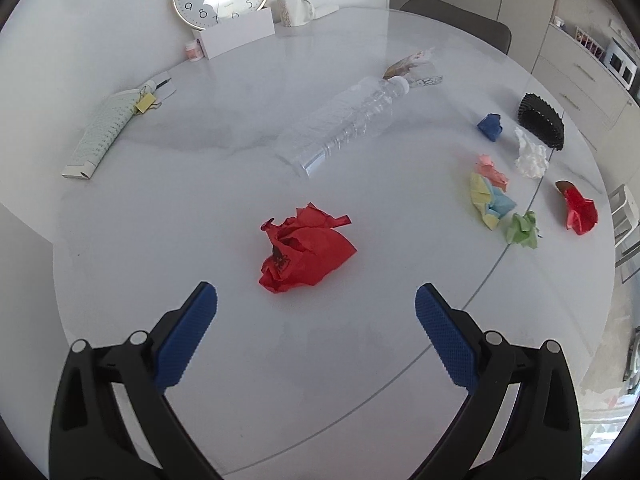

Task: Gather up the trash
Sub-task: 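Grasp the red crumpled paper with the left tool while the right tool grasps the white crumpled paper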

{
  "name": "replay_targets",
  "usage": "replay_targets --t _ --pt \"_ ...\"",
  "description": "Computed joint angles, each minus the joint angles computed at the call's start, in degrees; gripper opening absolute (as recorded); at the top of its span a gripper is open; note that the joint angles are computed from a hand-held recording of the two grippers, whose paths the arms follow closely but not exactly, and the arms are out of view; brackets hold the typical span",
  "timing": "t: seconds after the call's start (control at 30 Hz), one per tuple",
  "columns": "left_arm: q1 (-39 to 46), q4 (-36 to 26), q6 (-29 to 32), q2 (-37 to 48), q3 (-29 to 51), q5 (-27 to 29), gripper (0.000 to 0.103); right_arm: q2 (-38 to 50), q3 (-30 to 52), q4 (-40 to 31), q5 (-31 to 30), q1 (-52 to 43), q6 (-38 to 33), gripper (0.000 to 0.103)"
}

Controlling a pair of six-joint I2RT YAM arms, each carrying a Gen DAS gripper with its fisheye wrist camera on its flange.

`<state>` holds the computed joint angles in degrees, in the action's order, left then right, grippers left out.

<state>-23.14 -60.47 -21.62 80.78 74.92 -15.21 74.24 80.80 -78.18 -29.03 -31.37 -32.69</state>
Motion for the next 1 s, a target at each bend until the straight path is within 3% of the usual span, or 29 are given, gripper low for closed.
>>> replay_targets --t 0.33,0.43,0.5,0.6,0.73,0.9,1.0 --pt "6.79 9.5 5.62 10.04 -1.78 5.46 0.095 5.57 -4.77 13.04 8.49 13.55 15.18 0.101" --pt "6.86 10.89 6.03 11.59 -1.61 5.07 0.076 7.13 -5.54 15.11 9.61 15.04 17.04 0.101" --pt "6.89 11.08 6.33 12.42 -1.35 4.48 0.053 8.18 -5.94 16.21 9.3 15.58 17.99 0.101" --pt "7.09 12.37 6.3 11.49 -2.18 2.92 0.038 9.54 -6.58 17.76 9.66 16.57 19.11 0.101" --pt "7.92 12.48 5.19 9.23 -3.2 3.88 0.029 11.35 -7.79 20.99 10.6 18.6 20.76 0.101" --pt "7.03 11.92 4.66 6.66 -4.17 4.9 0.029 14.57 -8.46 25.07 12.24 21.71 21.85 0.1" --pt "6.79 12.0 4.4 5.91 -4.85 5.32 0.028 17.15 -8.0 26.12 14.09 23.35 22.32 0.083"
